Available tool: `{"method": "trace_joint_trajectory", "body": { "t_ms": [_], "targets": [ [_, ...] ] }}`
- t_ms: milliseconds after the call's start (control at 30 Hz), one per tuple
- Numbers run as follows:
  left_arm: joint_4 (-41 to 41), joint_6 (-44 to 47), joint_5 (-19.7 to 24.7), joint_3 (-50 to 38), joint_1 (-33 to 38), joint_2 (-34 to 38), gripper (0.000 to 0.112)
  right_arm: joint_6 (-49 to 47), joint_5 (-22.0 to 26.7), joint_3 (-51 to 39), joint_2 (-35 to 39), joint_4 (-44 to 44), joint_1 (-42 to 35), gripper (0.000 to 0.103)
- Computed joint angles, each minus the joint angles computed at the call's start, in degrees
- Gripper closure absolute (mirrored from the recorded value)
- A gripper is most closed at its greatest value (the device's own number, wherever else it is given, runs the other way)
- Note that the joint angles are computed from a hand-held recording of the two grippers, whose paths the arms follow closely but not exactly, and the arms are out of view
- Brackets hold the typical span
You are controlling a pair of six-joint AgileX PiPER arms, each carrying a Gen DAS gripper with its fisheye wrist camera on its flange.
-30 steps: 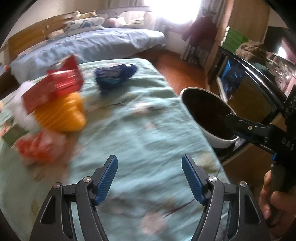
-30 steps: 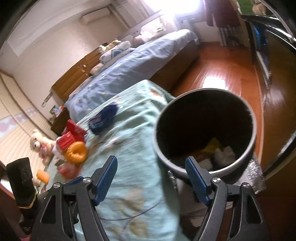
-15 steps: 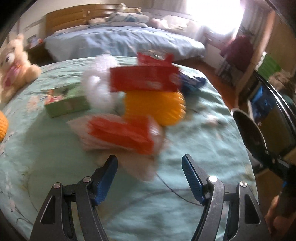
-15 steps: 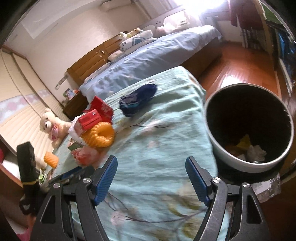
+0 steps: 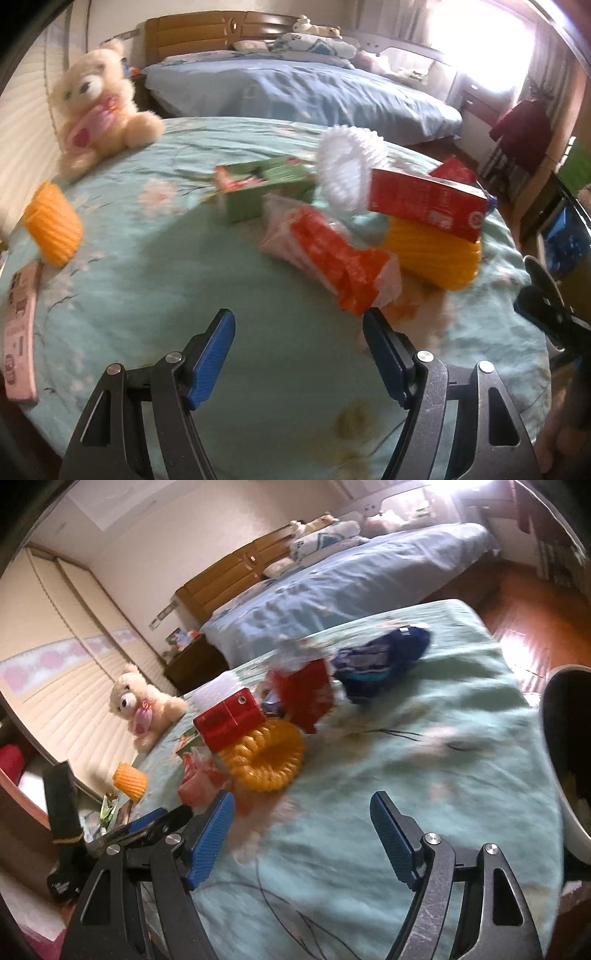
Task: Collect trash
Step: 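Grasp the clear bag with red contents with the left tool while the right tool grasps the yellow corn toy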
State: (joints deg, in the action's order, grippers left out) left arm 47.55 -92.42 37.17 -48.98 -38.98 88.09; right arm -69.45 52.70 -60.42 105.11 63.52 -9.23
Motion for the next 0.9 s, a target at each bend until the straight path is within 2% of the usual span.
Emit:
{"method": "trace_joint_trajectory", "body": {
  "t_ms": [133, 300, 367, 400, 433, 500, 567, 600, 633, 900],
  "targets": [
    [-0.1, -1.3, -2.2, 2.3, -0.7, -2.2, 0.041, 0.6, -1.7, -1.7, 1.5, 1.0, 4.6, 0.026],
    [1.1, -0.6, -3.5, 1.4, -0.8, -2.0, 0.037, 0.0, -6.5, -2.9, 2.6, 1.9, 10.1, 0.028],
    [1.8, -0.5, -4.3, 1.0, -0.5, -1.4, 0.037, 0.3, -8.2, -3.4, 2.9, 1.3, 11.8, 0.045],
    [2.5, -0.7, -4.0, 0.3, -0.5, -0.5, 0.037, 1.2, -8.7, -3.7, 3.0, 0.3, 12.2, 0.066],
    [3.6, -1.2, -2.8, -0.5, -0.8, 0.6, 0.038, 2.3, -8.6, -4.1, 3.4, -0.5, 12.4, 0.072],
    [5.2, -2.0, -2.1, -1.4, -0.9, 2.2, 0.043, 1.5, -7.9, -3.2, 3.0, 0.4, 11.7, 0.073],
    [5.5, -1.8, -5.7, -0.6, 0.7, 2.7, 0.067, 0.6, -7.9, -1.8, 1.6, 0.1, 11.2, 0.075],
    [5.5, -1.5, -7.9, -0.1, 1.5, 2.8, 0.073, 0.1, -7.6, -1.0, 0.8, -0.1, 10.5, 0.076],
    [5.6, -1.3, -9.2, 0.3, 1.8, 2.8, 0.085, -0.5, -7.1, -0.1, -0.1, -0.3, 9.7, 0.076],
    [6.8, -1.5, -8.7, 1.0, -1.6, 1.1, 0.093, -2.6, -3.7, 5.4, -5.6, -0.9, 1.1, 0.076]
  ]
}}
